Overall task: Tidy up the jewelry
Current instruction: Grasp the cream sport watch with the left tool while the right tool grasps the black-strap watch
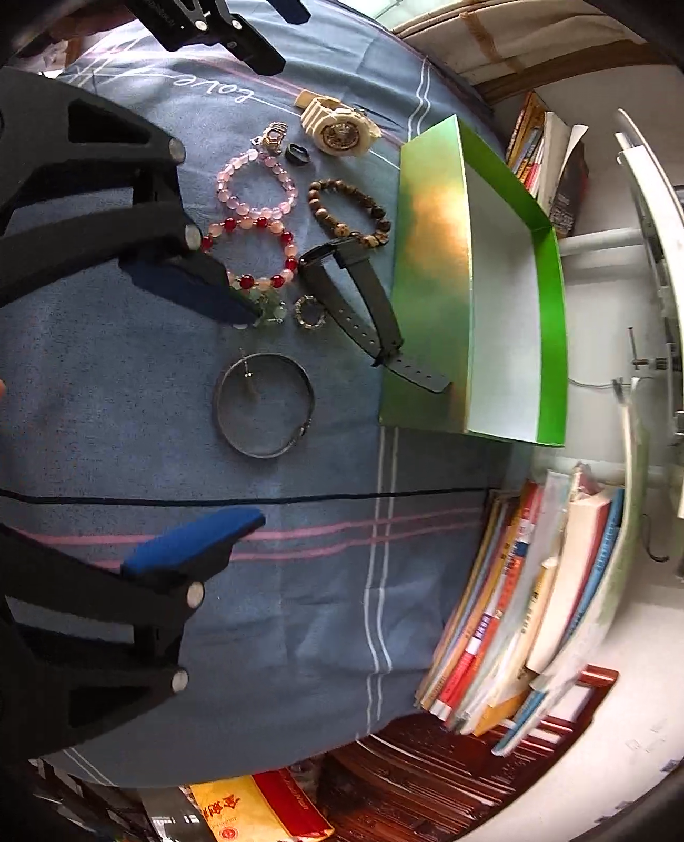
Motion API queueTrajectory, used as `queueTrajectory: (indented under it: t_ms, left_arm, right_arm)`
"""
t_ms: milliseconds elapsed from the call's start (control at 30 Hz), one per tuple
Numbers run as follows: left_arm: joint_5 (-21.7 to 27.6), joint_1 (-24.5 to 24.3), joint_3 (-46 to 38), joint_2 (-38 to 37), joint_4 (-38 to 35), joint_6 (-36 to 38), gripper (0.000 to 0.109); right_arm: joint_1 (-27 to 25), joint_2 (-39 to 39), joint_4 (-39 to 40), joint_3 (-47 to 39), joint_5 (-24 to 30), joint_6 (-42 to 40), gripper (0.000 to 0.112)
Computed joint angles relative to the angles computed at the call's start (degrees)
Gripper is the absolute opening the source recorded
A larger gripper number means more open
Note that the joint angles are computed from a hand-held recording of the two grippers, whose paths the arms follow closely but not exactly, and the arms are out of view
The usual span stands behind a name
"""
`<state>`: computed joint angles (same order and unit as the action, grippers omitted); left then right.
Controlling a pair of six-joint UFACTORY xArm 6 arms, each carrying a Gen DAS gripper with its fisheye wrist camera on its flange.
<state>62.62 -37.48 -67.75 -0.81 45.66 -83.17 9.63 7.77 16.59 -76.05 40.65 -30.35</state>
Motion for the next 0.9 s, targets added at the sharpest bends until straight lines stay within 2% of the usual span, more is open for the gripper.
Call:
queueTrajectory:
  t_ms: [33, 100, 200, 300, 333, 567, 633, 700, 800, 900]
  left_arm:
    - [0.4, 0.6, -0.7, 0.6, -1.1, 1.4, 0.07]
    - [0.8, 1.6, -1.5, 1.4, -2.7, 3.1, 0.069]
    - [-1.2, 3.4, -0.5, 0.6, -4.7, 3.6, 0.069]
    - [-3.3, 5.4, 1.2, -0.5, -6.5, 3.2, 0.073]
    - [-3.9, 6.1, 1.5, -0.8, -7.1, 3.2, 0.075]
    - [-6.3, 8.2, -0.4, 1.7, -9.3, 6.4, 0.08]
    - [-7.0, 8.5, -1.6, 3.0, -9.8, 7.6, 0.082]
    - [-7.6, 8.7, -3.2, 4.6, -9.7, 8.9, 0.085]
    - [-7.6, 9.0, -6.4, 7.7, -10.2, 11.2, 0.086]
    - [-7.4, 9.7, -9.4, 10.9, -11.9, 13.1, 0.086]
  right_arm:
    - [0.1, 0.9, 0.2, -1.5, 1.2, -0.1, 0.047]
    - [1.1, 1.7, -1.1, -2.8, 0.1, 0.7, 0.039]
    - [2.7, 3.4, -1.3, -5.4, -0.6, 0.2, 0.039]
    - [4.9, 6.7, -8.5, -7.9, -2.5, 4.9, 0.039]
    - [5.2, 8.1, -9.2, -9.4, -1.7, 5.4, 0.039]
    - [4.7, 12.5, -7.8, -13.2, 0.4, 5.9, 0.039]
    - [3.5, 11.5, -4.2, -13.2, 2.0, 3.8, 0.043]
    - [2.5, 9.8, -0.3, -11.9, 2.1, 0.9, 0.064]
    - [2.2, 7.5, 4.4, -9.9, 2.2, -4.9, 0.072]
    - [2.8, 6.1, 4.9, -7.9, 1.0, -8.5, 0.075]
